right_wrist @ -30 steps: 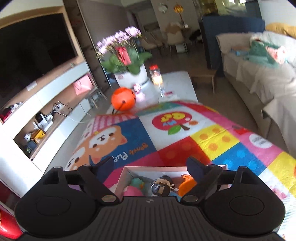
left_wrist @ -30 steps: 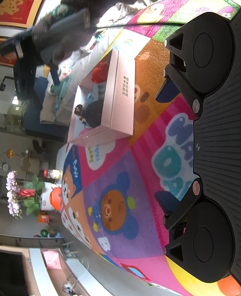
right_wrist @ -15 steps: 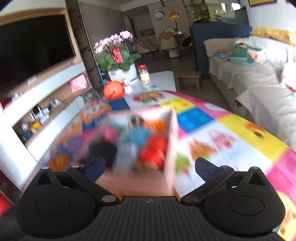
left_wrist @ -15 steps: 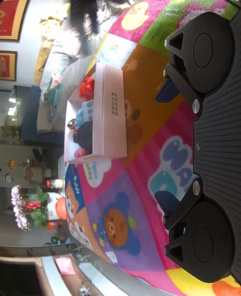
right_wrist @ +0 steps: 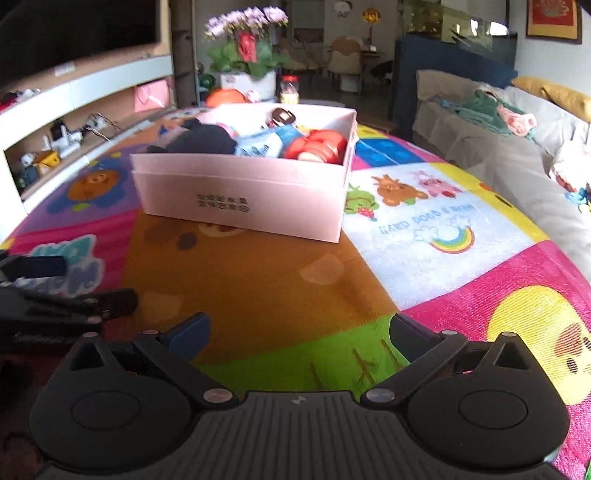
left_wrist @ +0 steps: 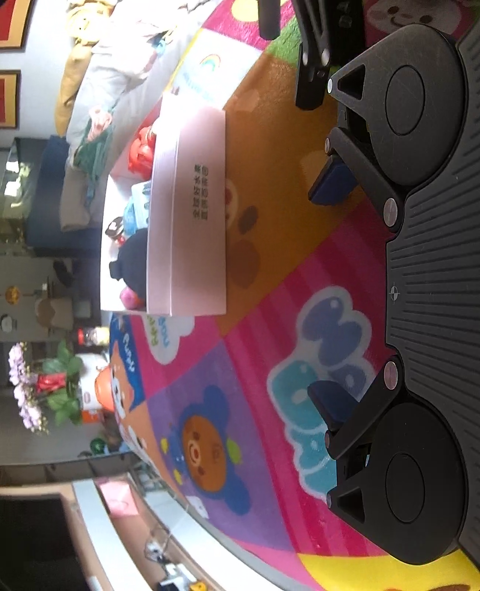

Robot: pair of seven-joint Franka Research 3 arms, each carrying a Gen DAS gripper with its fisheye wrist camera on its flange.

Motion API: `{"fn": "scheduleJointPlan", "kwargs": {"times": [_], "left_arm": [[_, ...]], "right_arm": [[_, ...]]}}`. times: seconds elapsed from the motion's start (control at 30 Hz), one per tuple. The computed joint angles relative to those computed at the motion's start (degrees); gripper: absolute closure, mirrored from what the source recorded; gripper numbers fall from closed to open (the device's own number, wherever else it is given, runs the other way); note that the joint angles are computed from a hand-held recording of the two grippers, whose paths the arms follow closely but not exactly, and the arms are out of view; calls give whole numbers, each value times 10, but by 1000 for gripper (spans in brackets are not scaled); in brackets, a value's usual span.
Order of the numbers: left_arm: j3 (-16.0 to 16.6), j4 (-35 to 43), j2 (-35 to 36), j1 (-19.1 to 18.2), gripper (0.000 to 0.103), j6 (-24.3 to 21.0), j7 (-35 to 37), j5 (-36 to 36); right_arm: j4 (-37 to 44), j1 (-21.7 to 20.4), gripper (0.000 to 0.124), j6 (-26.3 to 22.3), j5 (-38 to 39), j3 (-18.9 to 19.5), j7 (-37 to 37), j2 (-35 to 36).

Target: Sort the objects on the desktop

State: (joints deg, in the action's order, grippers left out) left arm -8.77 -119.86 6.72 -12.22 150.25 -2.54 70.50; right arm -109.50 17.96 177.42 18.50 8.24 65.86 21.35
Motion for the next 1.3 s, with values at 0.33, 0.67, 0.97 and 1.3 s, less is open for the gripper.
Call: {"fn": "scheduleJointPlan", "kwargs": {"times": [0.33, 0.67, 0.97, 1.3], "left_arm": [[8, 23, 23, -4, 0, 5, -11, 28], [9, 21, 22, -7, 0, 5, -19, 33], [9, 21, 22, -6, 0, 6, -19, 33], [9, 22, 22, -6, 0, 6, -19, 33]], "right_arm": [[12, -13, 21, 51, -6, 14, 22, 35], [4, 2, 21, 69, -9, -1, 36, 34], [4, 0, 21, 69, -12, 1, 40, 34], [4, 0, 21, 69, -14, 1, 41, 34]]}}
